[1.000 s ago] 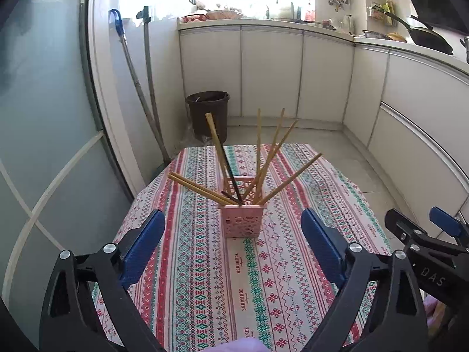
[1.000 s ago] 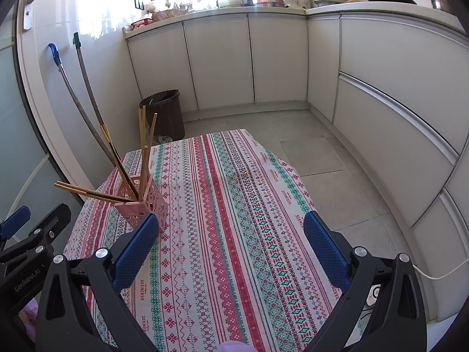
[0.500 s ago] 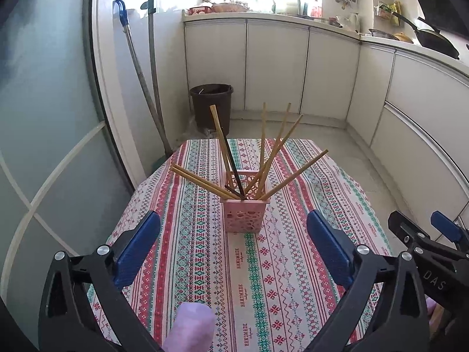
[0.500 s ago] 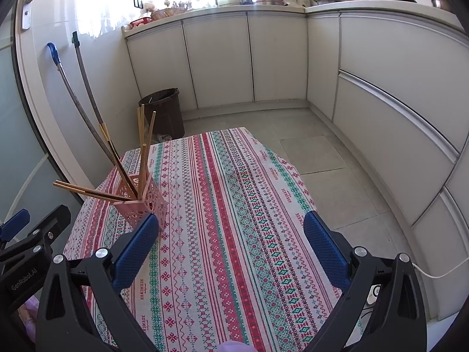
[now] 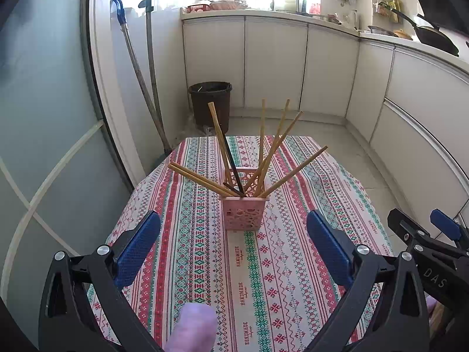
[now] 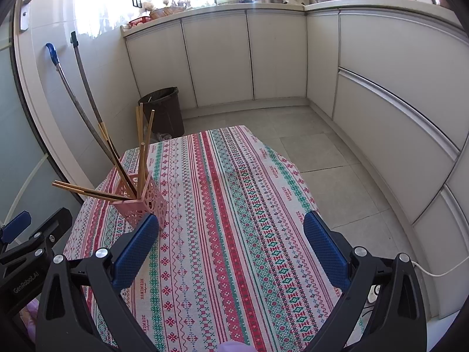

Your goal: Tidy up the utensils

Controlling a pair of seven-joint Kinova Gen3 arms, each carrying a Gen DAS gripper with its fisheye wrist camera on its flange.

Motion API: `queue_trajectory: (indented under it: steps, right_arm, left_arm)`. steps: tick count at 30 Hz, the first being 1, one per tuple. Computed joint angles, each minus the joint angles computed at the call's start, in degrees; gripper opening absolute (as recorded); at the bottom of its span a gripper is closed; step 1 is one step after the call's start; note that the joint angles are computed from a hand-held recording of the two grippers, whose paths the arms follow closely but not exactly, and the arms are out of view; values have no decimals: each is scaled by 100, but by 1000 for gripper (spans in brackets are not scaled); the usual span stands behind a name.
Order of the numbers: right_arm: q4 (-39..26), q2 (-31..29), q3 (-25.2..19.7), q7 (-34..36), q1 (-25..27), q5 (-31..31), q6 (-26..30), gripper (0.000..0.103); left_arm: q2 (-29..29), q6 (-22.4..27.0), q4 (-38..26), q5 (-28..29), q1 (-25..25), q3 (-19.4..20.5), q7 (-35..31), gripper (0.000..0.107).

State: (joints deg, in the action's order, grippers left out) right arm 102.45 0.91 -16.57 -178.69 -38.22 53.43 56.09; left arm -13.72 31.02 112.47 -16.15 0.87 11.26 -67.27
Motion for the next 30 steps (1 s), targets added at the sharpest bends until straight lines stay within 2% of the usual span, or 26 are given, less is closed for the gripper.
queue_trajectory:
  steps: [30]
  right_arm:
    - [8, 0, 1, -4, 21, -30, -12, 96]
  left_arm:
    - [48, 83, -17, -173, -33, 80, 225, 96]
